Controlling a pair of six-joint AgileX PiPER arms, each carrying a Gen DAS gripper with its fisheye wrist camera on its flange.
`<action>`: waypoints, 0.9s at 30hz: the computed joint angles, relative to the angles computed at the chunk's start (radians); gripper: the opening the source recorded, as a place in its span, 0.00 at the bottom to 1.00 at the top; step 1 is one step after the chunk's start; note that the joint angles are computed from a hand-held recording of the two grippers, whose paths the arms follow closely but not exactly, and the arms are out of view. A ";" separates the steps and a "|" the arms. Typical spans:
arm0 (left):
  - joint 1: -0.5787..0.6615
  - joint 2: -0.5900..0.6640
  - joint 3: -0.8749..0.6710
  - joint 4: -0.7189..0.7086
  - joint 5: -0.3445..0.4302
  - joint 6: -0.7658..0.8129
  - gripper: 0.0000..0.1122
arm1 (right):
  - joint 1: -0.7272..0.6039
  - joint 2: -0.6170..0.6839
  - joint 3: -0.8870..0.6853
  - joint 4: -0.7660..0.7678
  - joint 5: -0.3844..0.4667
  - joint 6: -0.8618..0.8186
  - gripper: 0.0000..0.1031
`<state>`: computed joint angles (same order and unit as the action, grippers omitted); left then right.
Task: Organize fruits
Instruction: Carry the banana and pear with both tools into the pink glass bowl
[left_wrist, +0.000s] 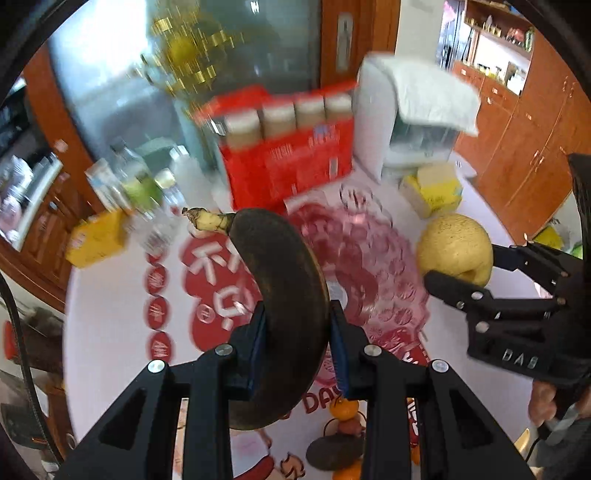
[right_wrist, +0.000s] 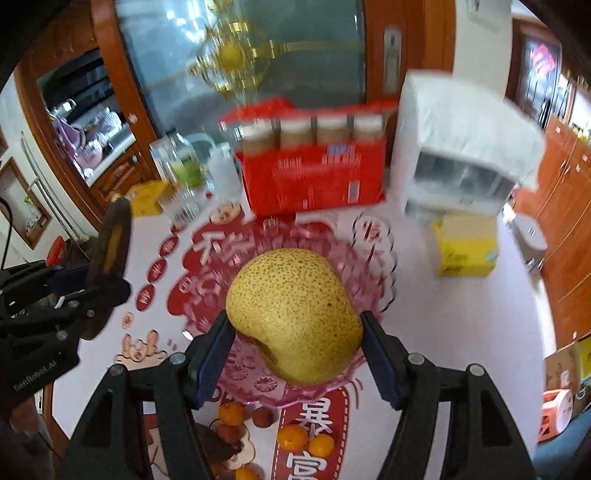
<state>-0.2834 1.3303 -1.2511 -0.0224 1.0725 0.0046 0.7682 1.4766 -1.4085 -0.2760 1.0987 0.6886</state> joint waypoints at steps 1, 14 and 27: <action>0.005 0.033 0.023 -0.011 -0.031 0.010 0.26 | -0.013 0.017 0.034 0.009 -0.036 -0.001 0.66; -0.004 0.332 0.157 -0.068 -0.299 0.072 0.27 | -0.086 0.250 0.195 0.072 -0.282 -0.047 0.67; 0.049 0.325 0.154 -0.078 -0.323 0.083 0.71 | -0.108 0.283 0.205 0.078 -0.337 -0.096 0.68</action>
<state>-0.2341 1.6551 -1.0972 -0.1001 0.7493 0.0877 0.6601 1.7601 -1.2031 -0.1985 0.7621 0.5927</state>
